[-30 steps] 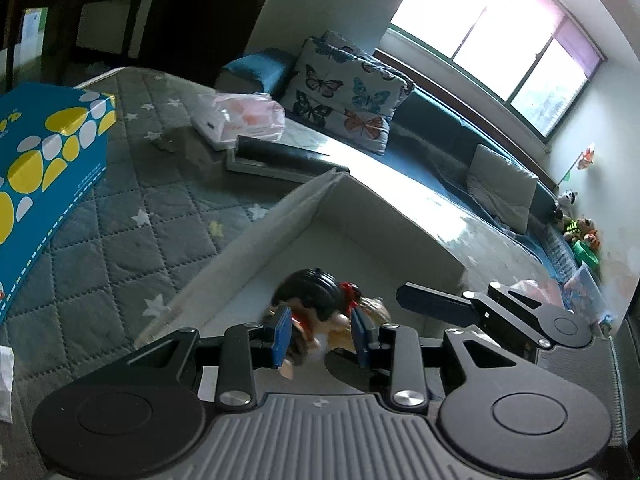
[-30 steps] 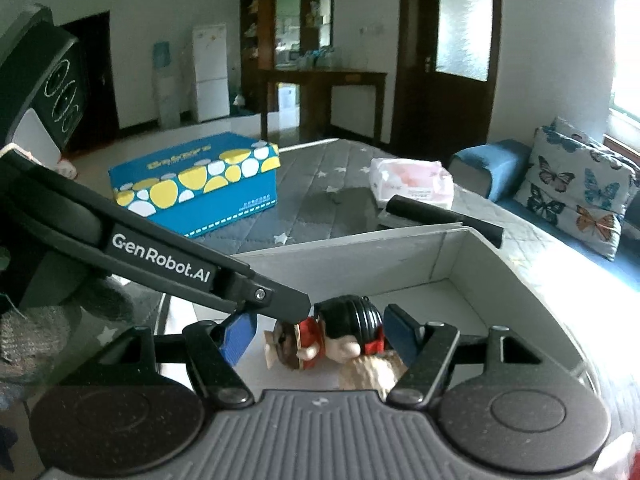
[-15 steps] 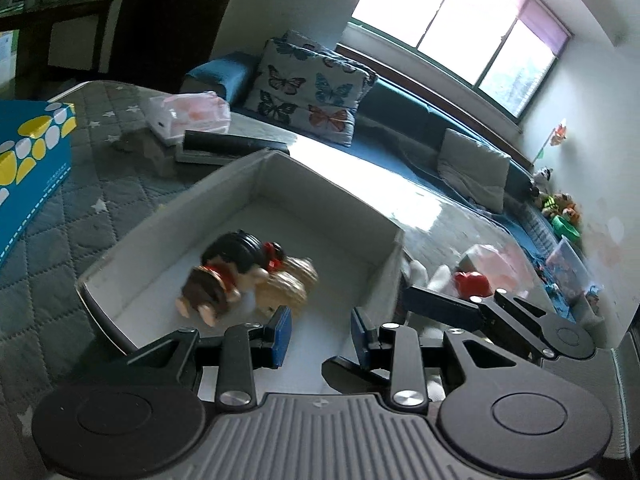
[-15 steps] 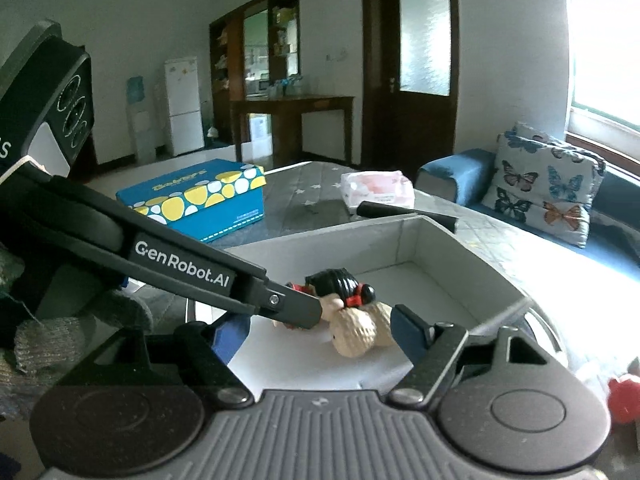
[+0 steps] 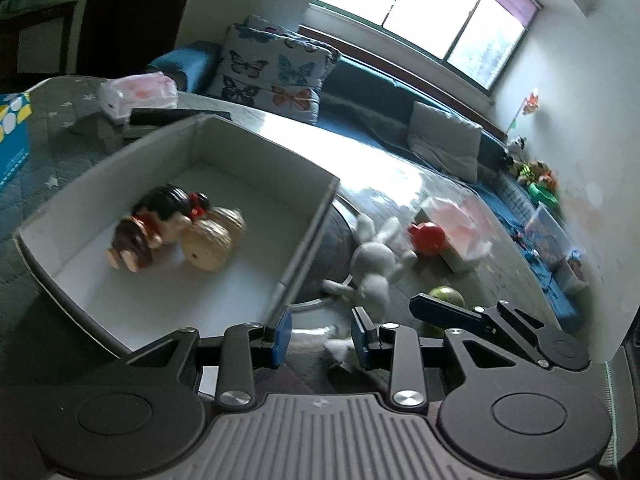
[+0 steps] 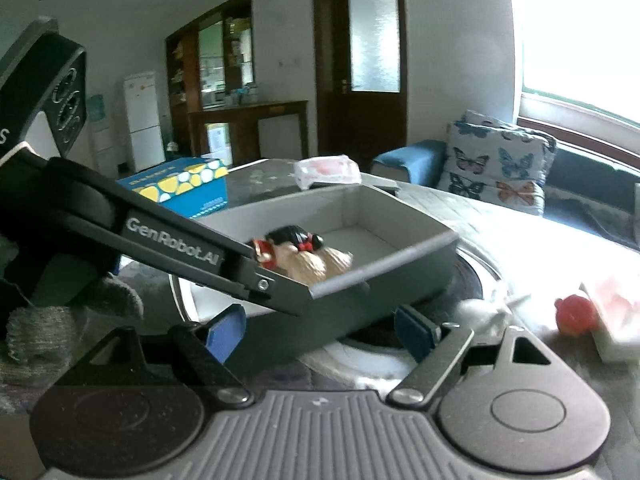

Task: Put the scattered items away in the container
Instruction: 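Open both grippers to drop the doll and withdraw from the box, then close both grippers on the white rabbit plush's leg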

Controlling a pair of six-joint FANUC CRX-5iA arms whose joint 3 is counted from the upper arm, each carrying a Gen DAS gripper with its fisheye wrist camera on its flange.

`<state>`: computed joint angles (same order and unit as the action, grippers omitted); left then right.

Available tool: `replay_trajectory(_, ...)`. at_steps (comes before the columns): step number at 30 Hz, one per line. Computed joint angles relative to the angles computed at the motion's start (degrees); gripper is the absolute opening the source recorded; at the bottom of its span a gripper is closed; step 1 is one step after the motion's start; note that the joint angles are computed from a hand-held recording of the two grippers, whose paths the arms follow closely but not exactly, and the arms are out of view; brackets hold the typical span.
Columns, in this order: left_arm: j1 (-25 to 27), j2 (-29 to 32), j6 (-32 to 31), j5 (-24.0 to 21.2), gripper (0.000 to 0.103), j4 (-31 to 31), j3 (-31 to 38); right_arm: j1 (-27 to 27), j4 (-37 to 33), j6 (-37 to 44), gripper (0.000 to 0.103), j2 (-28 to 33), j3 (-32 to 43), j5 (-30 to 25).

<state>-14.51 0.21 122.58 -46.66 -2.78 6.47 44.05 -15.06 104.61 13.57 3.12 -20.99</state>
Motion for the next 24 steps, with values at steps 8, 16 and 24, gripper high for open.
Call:
replay_trajectory(8,-1.89,3.22,-1.29,-0.87,0.035,1.56,1.79,-0.31,8.71,-11.26,0.084,-2.52,-7.92,4.39)
replay_trajectory(16,-2.98,6.83,-2.41,-2.50,0.035,1.23,5.54,-1.69,8.95,-14.80,0.083,-3.39,-10.09,5.42)
replay_trajectory(24,-3.21,10.92,-4.14,-3.23,0.035,2.36,9.38,-2.31,9.21,-15.94,0.077,-3.12,-10.10,5.03)
